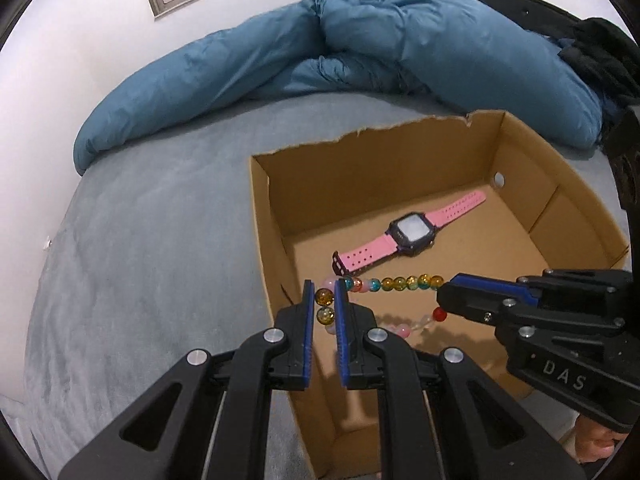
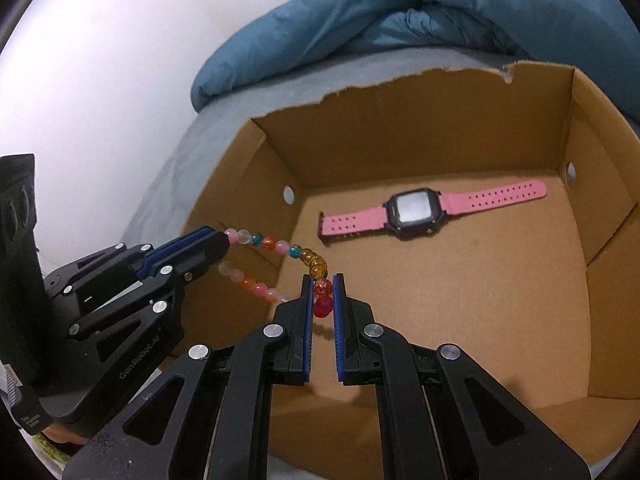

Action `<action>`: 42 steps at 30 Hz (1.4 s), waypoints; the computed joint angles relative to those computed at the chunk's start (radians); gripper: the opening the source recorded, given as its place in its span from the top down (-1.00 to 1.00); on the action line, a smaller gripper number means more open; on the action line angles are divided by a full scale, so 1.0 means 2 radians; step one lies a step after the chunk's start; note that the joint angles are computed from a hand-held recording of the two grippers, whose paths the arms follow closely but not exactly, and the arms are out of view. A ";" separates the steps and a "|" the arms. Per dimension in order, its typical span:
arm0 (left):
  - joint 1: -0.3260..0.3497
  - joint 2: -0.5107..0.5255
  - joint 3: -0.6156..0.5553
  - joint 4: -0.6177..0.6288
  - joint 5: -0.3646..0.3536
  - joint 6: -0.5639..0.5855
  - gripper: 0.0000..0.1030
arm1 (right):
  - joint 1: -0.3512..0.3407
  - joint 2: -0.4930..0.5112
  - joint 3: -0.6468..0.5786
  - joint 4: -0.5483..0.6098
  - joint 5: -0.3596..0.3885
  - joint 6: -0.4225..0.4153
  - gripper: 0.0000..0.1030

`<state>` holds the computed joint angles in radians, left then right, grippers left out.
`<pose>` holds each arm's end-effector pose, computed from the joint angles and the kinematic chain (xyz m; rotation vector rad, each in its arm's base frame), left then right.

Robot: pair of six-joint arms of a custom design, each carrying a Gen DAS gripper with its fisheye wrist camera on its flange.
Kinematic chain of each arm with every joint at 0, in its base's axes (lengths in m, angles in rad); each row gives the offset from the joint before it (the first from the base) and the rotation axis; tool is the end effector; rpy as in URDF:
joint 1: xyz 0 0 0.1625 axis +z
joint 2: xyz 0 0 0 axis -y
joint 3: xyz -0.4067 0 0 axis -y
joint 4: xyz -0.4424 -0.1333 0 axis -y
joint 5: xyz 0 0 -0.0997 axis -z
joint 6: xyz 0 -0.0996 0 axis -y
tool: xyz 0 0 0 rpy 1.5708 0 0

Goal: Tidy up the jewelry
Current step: 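Open the right tool to drop the bracelet beside the watch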

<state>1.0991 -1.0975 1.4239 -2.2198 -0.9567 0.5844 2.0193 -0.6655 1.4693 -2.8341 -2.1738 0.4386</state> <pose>-0.1595 -0.7323 0.3370 1.1434 2.2151 -0.3600 0.3956 -0.6449 0.0658 -0.1793 -2.6459 0.9117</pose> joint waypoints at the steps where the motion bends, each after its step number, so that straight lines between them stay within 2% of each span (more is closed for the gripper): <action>1: 0.000 0.000 0.002 0.001 0.001 0.001 0.82 | -0.001 0.001 -0.004 0.008 -0.001 0.003 0.85; 8: -0.003 0.001 0.006 -0.012 0.010 0.007 0.80 | -0.004 0.006 -0.012 0.028 -0.006 0.004 0.81; 15: -0.004 -0.002 0.012 -0.020 0.015 0.016 0.81 | -0.005 0.008 -0.012 0.024 -0.014 0.004 0.77; 19: -0.006 -0.011 0.023 -0.033 0.011 0.020 0.67 | 0.000 0.006 -0.006 0.012 -0.024 -0.001 0.63; 21: -0.007 -0.017 0.028 -0.037 0.008 0.021 0.61 | 0.002 0.004 -0.001 0.001 -0.030 -0.004 0.46; 31: -0.019 -0.063 0.066 -0.057 -0.015 0.032 0.30 | 0.030 -0.001 0.029 -0.087 -0.087 -0.056 0.18; 36: -0.021 -0.086 0.076 -0.042 -0.030 0.018 0.25 | 0.046 0.000 0.039 -0.134 -0.111 -0.093 0.02; 42: -0.021 -0.114 0.094 -0.043 -0.045 0.015 0.23 | 0.063 0.006 0.046 -0.167 -0.124 -0.127 -0.09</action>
<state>1.0561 -1.3258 1.6121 -2.3066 -1.0471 0.6151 2.1443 -0.6530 1.5609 -3.1678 -2.4223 0.1852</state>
